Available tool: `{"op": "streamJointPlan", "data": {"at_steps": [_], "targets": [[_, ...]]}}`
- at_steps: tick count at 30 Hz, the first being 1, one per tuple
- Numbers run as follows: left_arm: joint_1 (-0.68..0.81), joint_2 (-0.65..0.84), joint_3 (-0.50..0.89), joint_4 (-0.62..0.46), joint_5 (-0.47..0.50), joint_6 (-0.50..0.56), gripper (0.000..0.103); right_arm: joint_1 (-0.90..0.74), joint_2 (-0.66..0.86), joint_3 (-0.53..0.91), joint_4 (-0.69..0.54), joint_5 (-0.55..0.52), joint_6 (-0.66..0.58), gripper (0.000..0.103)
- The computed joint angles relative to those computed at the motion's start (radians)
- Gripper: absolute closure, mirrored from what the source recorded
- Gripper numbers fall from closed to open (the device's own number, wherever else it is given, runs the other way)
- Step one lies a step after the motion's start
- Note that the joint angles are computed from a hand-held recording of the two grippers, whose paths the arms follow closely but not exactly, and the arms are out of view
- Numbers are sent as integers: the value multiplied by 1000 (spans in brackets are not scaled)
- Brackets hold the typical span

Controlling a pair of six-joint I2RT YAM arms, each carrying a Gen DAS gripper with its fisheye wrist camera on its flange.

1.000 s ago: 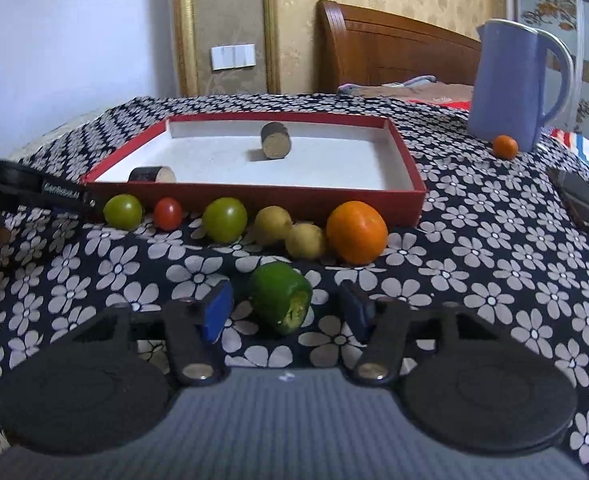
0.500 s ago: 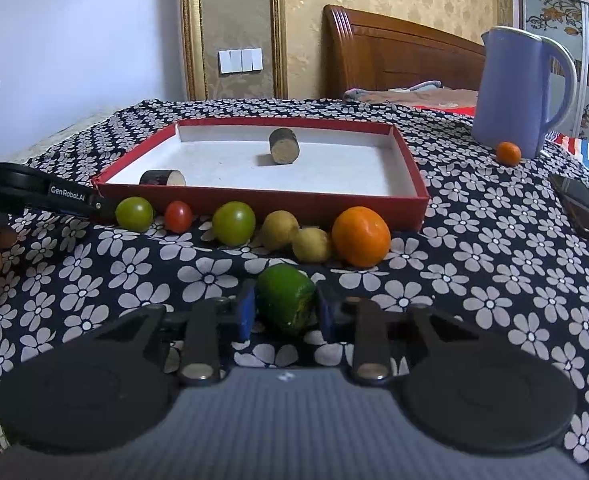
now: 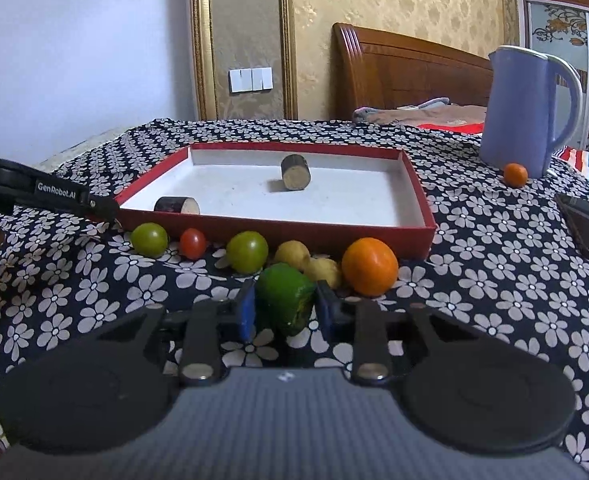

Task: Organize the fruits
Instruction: 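Close the left tool on the red cherry tomato, then lift the lime and tomato and carry both over the tray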

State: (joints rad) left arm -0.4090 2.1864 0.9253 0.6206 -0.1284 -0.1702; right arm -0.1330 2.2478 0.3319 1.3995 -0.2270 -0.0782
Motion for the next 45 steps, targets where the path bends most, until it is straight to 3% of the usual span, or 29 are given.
{"op": "streamJointPlan", "data": {"at_steps": [22,45], "targets": [[-106,6,99,-66,-98,0,77,13,-112,84,-117,5,-12,74],[-153,131,400,-269,-267,21,77,3,-180,271,-351,13,-45,74]]}}
